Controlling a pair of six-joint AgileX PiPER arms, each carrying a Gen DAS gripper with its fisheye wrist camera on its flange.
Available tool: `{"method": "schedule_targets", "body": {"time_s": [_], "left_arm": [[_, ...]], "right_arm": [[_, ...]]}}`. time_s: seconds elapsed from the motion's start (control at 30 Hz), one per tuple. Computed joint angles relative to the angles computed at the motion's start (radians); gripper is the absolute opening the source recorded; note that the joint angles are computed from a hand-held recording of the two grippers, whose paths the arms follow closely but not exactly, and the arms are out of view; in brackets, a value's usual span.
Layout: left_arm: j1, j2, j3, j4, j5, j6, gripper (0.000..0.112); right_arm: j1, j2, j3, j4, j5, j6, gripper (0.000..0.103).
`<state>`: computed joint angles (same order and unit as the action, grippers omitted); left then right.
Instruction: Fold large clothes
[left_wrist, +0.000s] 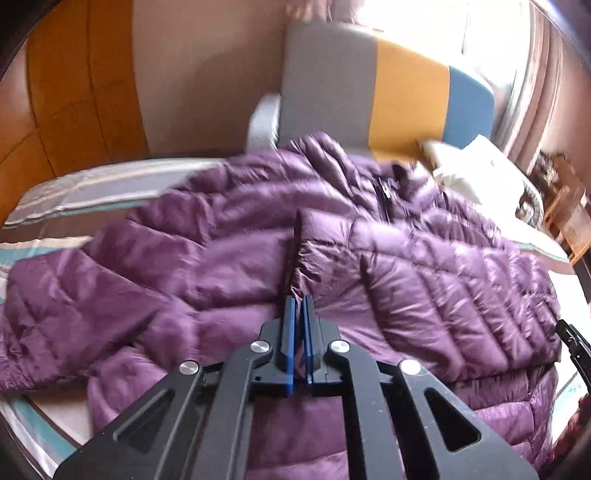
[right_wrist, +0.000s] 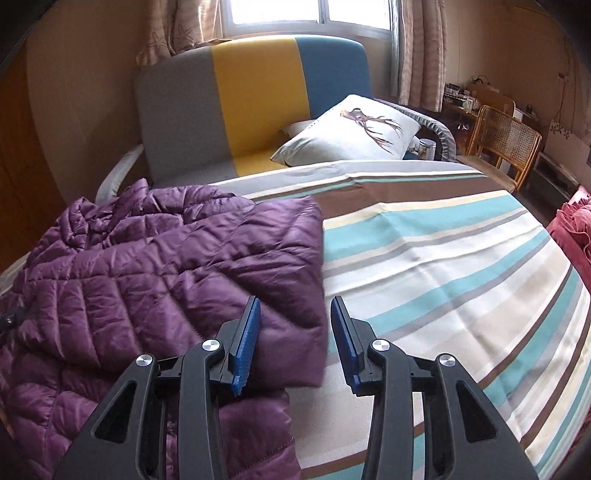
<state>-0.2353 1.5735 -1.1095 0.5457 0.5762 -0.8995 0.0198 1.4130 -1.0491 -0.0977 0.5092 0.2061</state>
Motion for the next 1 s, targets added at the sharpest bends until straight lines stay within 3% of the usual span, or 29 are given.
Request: {"method": "schedule_targets", "body": {"time_s": [0.07,0.13,0.23,0.4,0.5,0.63,0.7,0.77,0.8,0.83,0.87,0.9,1.0], "left_arm": [[0.007,-0.042,0.041,0.071,0.004,-0.065,0.003],[0.038,-0.06,0.074,0.037,-0.016,-0.028,0.003],[0.042,-0.051,0.106,0.057,-0.03,-0.031,0.004],[0.031,-0.006,0.093,0.098,-0.015,-0.088,0.005],[0.016,0.033,0.066,0.119,0.007,-0.098,0.007],[-0.023,0.064,0.045,0.187,0.061,-0.141,0.007],[-0.035,0.069,0.038,0.203,0.081,-0.147,0.008],[-0.033,0.057,0.04,0.197,0.087,-0.145,0.015],[-0.034,0.04,0.045,0.199,0.105,-0.152,0.032],[-0.036,0.017,0.059,0.208,0.119,-0.164,0.058],[-0.037,-0.024,0.09,0.241,0.117,-0.205,0.065],[-0.033,-0.062,0.12,0.254,0.103,-0.224,0.066],[-0.024,-0.154,0.162,0.262,0.1,-0.274,0.05]], "right_arm": [[-0.003,0.012,-0.019,0.052,-0.005,-0.055,0.04],[0.005,0.03,-0.033,0.079,-0.011,-0.082,0.04],[0.023,0.073,-0.065,0.137,-0.01,-0.148,0.03],[0.06,0.162,-0.132,-0.011,0.024,-0.02,0.03],[0.045,0.22,-0.156,0.031,0.049,-0.053,0.03],[0.085,0.234,-0.151,-0.099,0.027,0.062,0.03],[0.076,0.232,-0.152,-0.068,0.028,0.036,0.03],[0.065,0.223,-0.154,-0.031,0.036,0.009,0.03],[0.066,0.205,-0.151,-0.04,0.046,0.022,0.03],[0.064,0.182,-0.14,-0.038,0.044,0.02,0.03],[0.06,0.148,-0.118,-0.023,0.025,0.004,0.03],[0.057,0.116,-0.094,-0.002,0.01,-0.021,0.03],[0.086,0.046,-0.062,0.021,0.004,-0.066,0.03]]}}
